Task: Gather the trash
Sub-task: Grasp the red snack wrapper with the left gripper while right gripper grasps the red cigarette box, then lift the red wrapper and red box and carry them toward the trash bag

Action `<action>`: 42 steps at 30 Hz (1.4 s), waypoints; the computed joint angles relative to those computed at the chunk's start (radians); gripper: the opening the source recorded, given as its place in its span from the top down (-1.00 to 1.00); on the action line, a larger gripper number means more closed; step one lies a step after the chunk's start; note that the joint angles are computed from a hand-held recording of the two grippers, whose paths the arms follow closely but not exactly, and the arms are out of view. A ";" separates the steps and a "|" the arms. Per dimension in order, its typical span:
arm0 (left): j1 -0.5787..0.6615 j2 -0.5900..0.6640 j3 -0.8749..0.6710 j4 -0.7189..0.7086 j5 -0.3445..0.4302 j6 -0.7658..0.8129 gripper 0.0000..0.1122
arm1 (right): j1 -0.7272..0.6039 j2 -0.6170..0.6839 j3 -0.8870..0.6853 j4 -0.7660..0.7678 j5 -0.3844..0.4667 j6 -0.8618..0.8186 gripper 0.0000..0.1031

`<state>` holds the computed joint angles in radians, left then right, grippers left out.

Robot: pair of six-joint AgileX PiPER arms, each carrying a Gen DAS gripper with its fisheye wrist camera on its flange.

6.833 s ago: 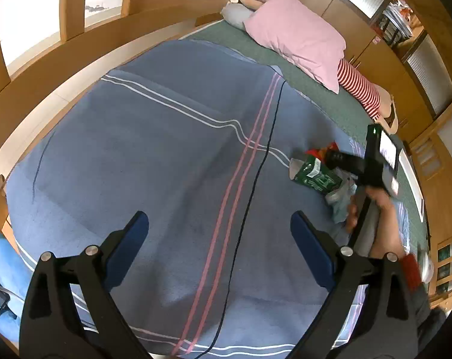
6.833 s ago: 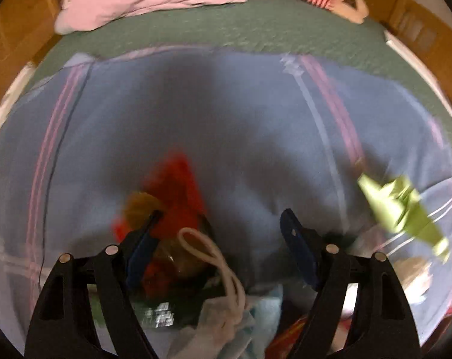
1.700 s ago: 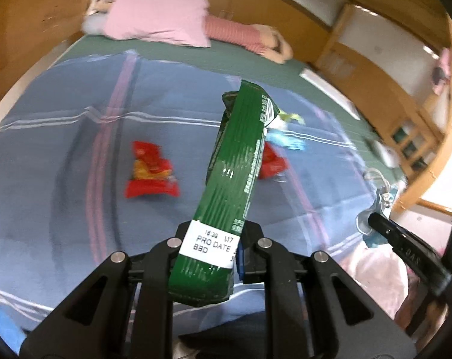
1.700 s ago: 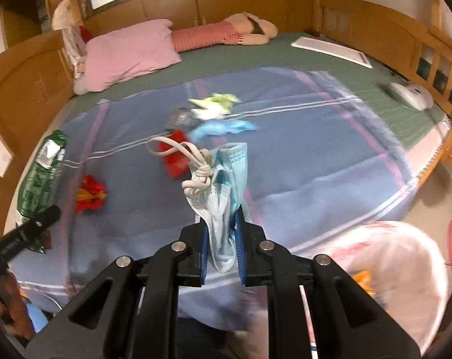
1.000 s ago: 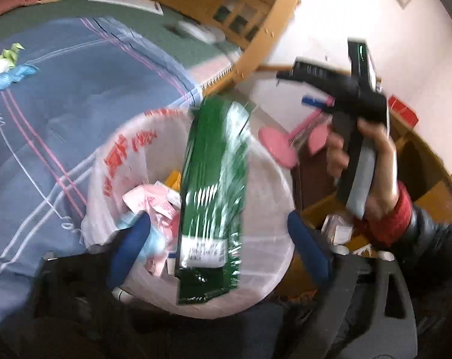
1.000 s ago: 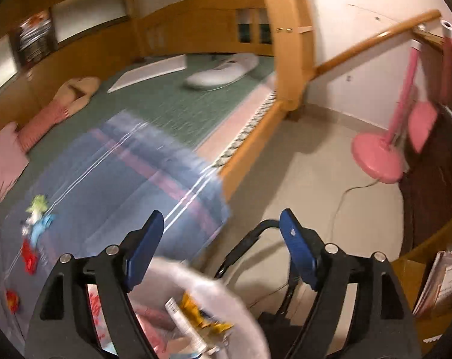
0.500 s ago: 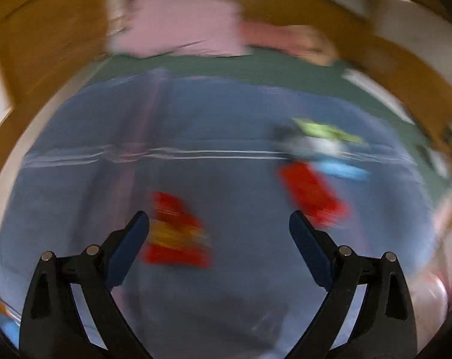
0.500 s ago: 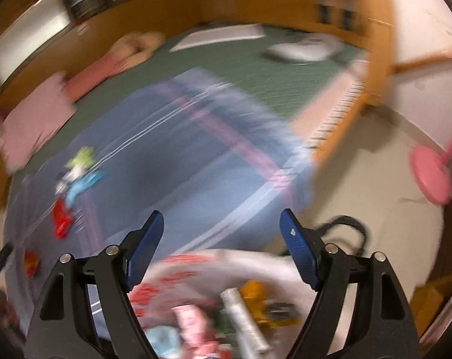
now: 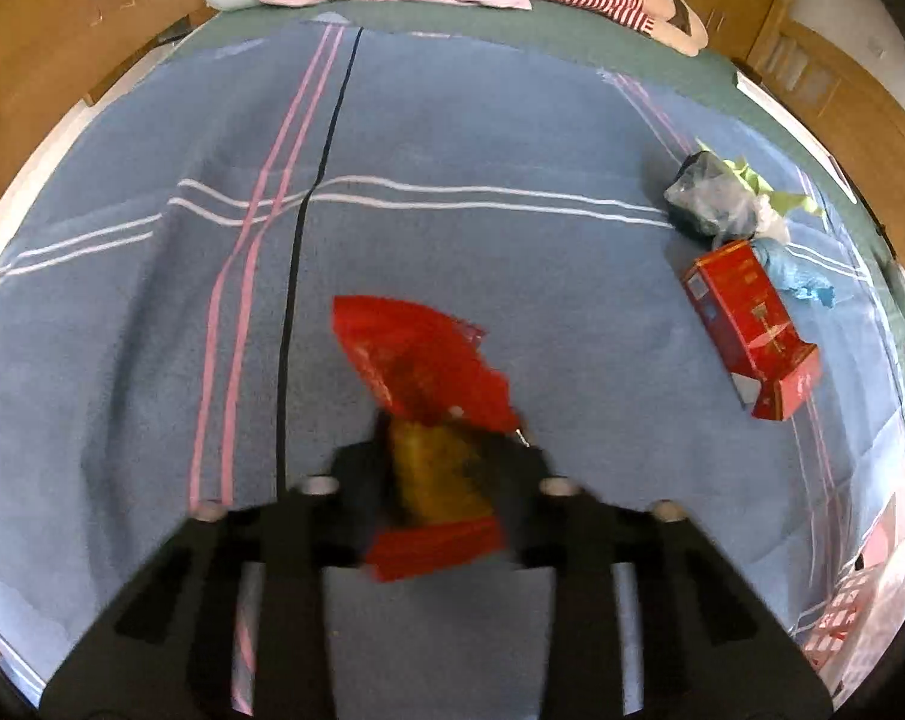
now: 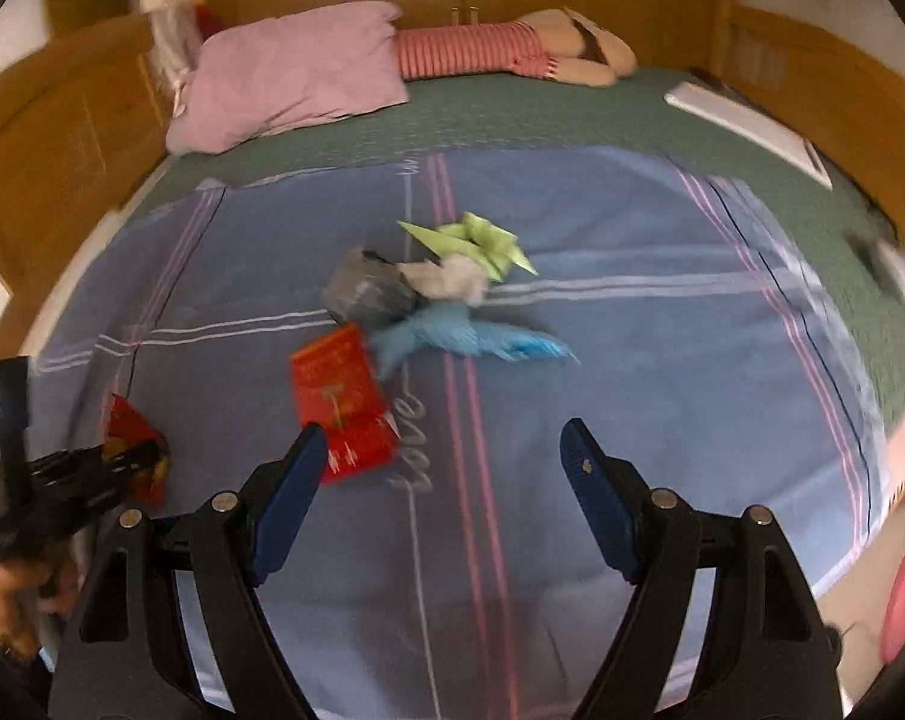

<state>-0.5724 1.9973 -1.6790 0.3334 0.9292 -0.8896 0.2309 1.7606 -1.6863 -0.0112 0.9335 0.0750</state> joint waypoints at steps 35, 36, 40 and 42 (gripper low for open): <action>-0.047 -0.286 0.218 0.120 -0.236 -0.246 0.52 | 0.054 0.109 0.011 0.145 0.110 -0.047 -0.16; -0.045 -0.282 0.217 0.122 -0.231 -0.252 0.52 | 0.045 0.089 0.033 0.155 0.113 -0.050 -0.16; -0.123 -0.227 0.152 0.260 -0.070 -0.338 0.52 | 0.036 0.031 0.097 0.135 0.102 -0.027 -0.16; -0.173 -0.186 0.110 0.306 0.023 -0.363 0.52 | 0.042 -0.021 0.163 0.084 0.066 0.005 -0.16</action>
